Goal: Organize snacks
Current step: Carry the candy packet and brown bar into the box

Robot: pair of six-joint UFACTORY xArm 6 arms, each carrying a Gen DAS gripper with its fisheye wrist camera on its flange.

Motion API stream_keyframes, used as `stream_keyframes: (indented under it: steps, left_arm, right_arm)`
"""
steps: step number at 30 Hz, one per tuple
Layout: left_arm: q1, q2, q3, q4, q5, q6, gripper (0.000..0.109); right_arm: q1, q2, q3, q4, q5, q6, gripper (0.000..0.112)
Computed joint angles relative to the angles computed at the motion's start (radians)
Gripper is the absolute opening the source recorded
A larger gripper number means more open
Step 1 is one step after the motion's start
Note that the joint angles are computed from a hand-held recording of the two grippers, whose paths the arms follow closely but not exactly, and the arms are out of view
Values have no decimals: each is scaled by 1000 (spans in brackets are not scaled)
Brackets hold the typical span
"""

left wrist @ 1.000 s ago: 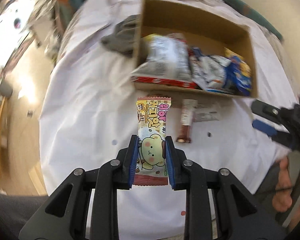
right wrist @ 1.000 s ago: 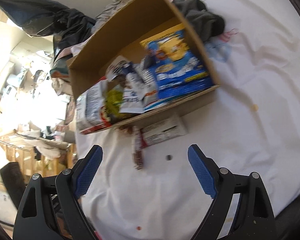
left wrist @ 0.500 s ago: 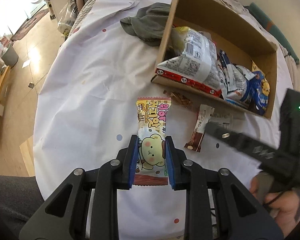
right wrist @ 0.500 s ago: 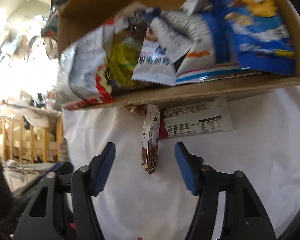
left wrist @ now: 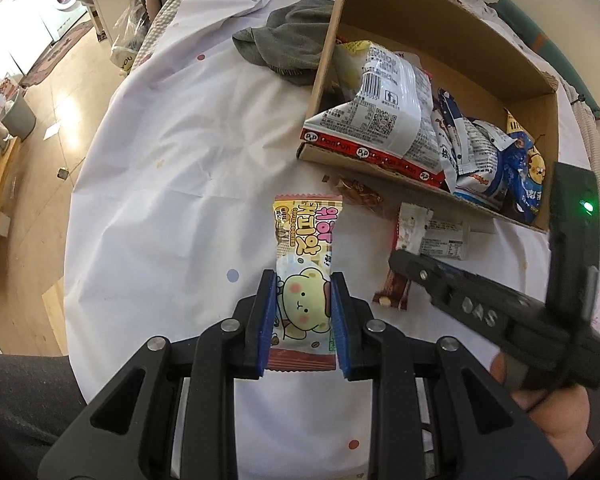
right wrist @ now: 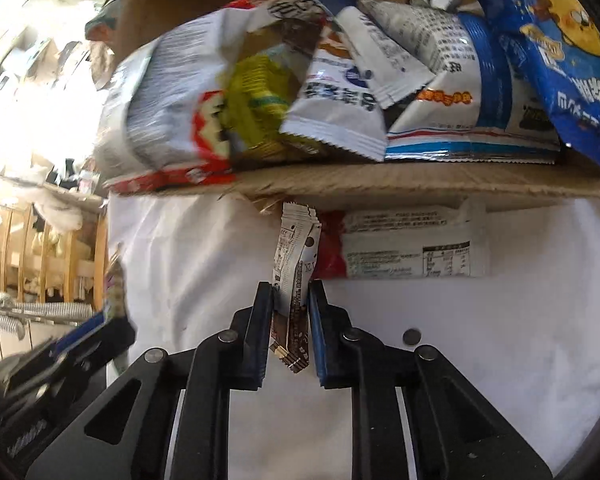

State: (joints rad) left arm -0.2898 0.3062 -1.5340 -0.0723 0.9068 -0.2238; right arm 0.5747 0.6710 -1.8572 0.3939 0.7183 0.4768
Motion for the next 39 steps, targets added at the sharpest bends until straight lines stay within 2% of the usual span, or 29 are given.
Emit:
stream_keyframes:
  steps: [10, 14, 22, 28, 32, 36, 39]
  left_arm:
    - [-8, 9, 3, 63, -14, -31, 22]
    - [-14, -21, 42, 63, -53, -29, 22]
    - [-14, -132, 119, -54, -180, 77, 22]
    - [-20, -77, -22, -82, -144, 123, 22]
    - [-35, 19, -178, -87, -108, 141, 22]
    - [-52, 126, -343, -148, -77, 185, 22]
    - [-75, 186, -402, -118, -134, 224, 22]
  right_arm:
    - [24, -176, 217, 57, -85, -41, 19]
    - [32, -248, 308, 66, -147, -42, 19]
    - [32, -376, 426, 42, -253, -11, 19]
    - [-11, -379, 374, -42, -270, 30, 19]
    - [-48, -339, 289, -121, -252, 61, 19]
    - [-83, -292, 209, -193, -236, 86, 19]
    - [-106, -271, 211, -209, -281, 95, 19]
